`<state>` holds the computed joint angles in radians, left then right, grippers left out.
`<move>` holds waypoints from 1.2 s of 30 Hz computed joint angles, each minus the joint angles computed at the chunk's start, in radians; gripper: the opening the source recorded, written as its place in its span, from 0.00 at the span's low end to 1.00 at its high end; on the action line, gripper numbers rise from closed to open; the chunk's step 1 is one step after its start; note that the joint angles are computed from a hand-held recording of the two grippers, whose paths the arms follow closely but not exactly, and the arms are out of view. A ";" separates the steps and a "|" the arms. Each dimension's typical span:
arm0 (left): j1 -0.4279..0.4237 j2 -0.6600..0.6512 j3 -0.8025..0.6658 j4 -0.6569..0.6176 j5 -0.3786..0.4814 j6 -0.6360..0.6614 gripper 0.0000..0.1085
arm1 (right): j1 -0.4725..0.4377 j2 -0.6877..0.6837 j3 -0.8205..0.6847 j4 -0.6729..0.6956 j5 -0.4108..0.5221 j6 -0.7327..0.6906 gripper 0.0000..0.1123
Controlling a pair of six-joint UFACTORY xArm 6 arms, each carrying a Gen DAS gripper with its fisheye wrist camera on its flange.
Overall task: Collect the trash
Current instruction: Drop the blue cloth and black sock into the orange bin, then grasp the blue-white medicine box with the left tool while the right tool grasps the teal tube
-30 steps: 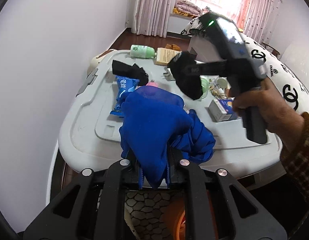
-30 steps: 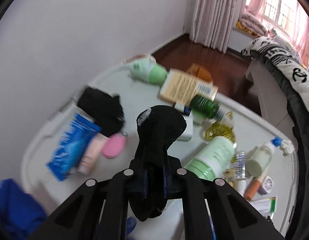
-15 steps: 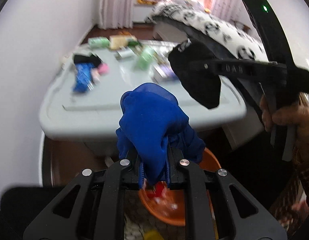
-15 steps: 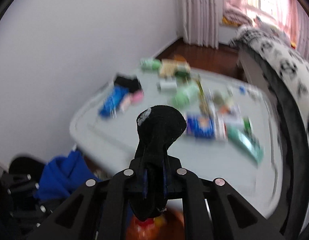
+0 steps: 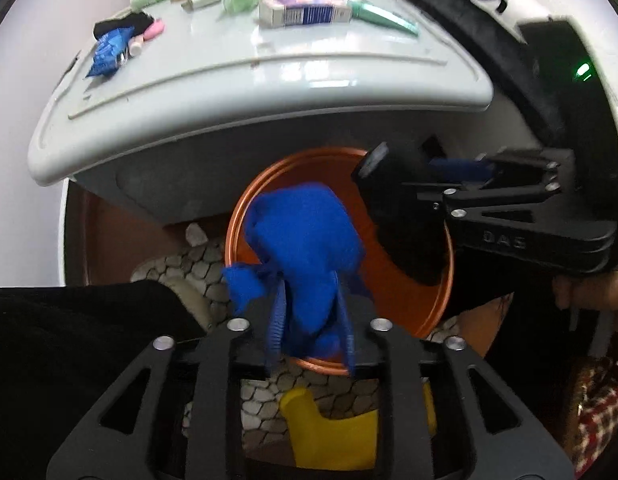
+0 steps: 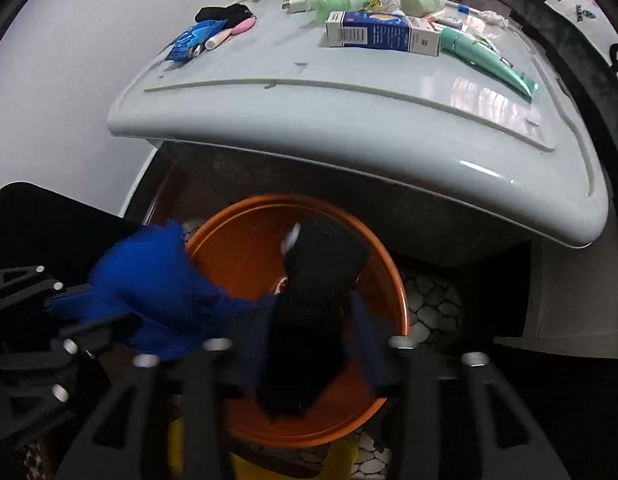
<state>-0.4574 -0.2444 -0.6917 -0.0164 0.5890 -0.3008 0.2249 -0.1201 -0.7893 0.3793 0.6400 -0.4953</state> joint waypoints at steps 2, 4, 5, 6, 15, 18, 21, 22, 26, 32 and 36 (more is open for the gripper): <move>-0.009 0.003 -0.009 0.057 0.020 -0.038 0.43 | -0.004 -0.011 0.005 0.022 -0.015 -0.016 0.60; -0.021 -0.003 -0.015 0.144 0.037 -0.104 0.55 | -0.010 -0.020 0.006 0.033 -0.021 -0.013 0.67; -0.023 -0.006 -0.012 0.163 0.030 -0.114 0.57 | -0.021 -0.029 0.010 0.060 -0.019 -0.030 0.67; -0.023 -0.011 -0.011 0.169 0.018 -0.113 0.57 | -0.027 -0.033 0.009 0.083 -0.015 -0.043 0.67; 0.026 0.083 -0.172 0.284 -0.089 -0.173 0.67 | -0.058 -0.022 -0.068 0.167 -0.096 -0.084 0.71; 0.042 0.176 -0.282 0.375 -0.157 -0.201 0.72 | -0.080 0.006 -0.123 0.179 -0.143 -0.091 0.73; 0.070 0.290 -0.386 0.218 -0.273 0.048 0.72 | -0.115 0.037 -0.178 0.202 -0.157 -0.095 0.75; 0.077 0.344 -0.433 0.148 -0.316 0.153 0.72 | -0.128 0.050 -0.197 0.204 -0.160 -0.093 0.75; 0.090 0.553 -0.684 -0.212 -0.231 0.572 0.72 | -0.153 0.059 -0.192 0.155 -0.247 -0.062 0.75; 0.145 0.813 -0.989 -0.309 -0.099 0.780 0.72 | -0.186 0.089 -0.202 0.160 -0.293 -0.042 0.75; 0.152 0.951 -1.166 -0.259 -0.010 0.826 0.72 | -0.193 0.097 -0.208 0.200 -0.318 -0.063 0.76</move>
